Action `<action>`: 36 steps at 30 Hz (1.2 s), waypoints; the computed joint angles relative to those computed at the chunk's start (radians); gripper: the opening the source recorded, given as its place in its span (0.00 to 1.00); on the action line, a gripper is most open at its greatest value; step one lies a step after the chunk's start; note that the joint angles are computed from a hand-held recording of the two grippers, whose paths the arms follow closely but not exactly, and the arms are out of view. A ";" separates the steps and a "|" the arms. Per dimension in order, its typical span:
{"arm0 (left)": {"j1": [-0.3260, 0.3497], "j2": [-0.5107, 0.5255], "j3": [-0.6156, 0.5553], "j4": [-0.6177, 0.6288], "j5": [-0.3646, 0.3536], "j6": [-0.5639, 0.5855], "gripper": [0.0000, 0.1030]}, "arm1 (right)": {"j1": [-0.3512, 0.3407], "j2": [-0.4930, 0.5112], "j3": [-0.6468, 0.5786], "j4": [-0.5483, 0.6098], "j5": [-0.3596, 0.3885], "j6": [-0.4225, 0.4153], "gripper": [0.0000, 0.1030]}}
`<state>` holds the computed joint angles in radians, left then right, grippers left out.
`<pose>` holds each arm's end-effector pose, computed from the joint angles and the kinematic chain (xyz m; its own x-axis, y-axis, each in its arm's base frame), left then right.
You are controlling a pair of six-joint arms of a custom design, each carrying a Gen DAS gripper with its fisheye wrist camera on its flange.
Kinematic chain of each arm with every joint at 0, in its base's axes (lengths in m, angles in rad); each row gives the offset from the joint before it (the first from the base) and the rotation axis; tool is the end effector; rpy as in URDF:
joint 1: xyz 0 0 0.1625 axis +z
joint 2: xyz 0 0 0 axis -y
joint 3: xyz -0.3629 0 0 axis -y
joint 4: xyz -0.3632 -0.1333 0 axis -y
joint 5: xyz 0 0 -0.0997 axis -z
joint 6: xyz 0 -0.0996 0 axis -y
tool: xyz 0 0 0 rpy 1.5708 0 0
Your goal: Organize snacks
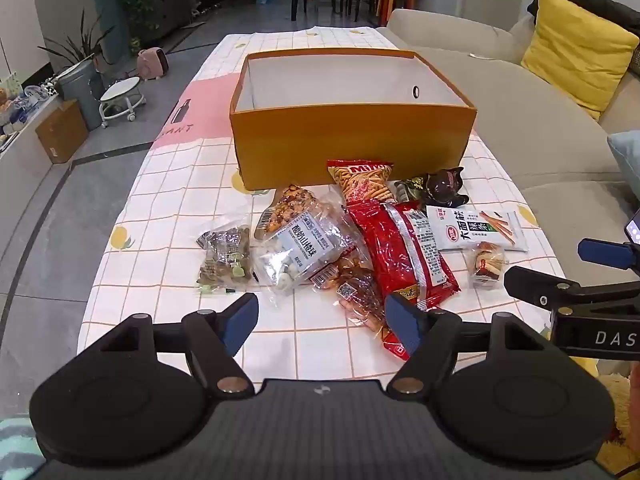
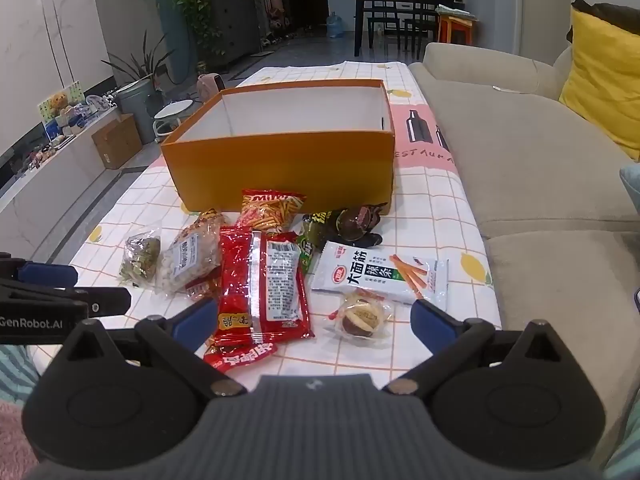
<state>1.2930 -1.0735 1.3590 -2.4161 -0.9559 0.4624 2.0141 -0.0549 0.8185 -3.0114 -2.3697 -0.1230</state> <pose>0.0054 -0.6767 0.3632 -0.6745 0.3003 -0.6744 0.5959 0.7608 -0.2572 0.3759 -0.6473 -0.0604 -0.7754 0.0192 0.6312 -0.4327 0.7118 -0.5532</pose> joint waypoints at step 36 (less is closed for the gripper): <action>0.001 -0.002 -0.010 0.032 0.003 -0.043 0.81 | 0.000 0.003 -0.012 0.021 -0.037 0.047 0.96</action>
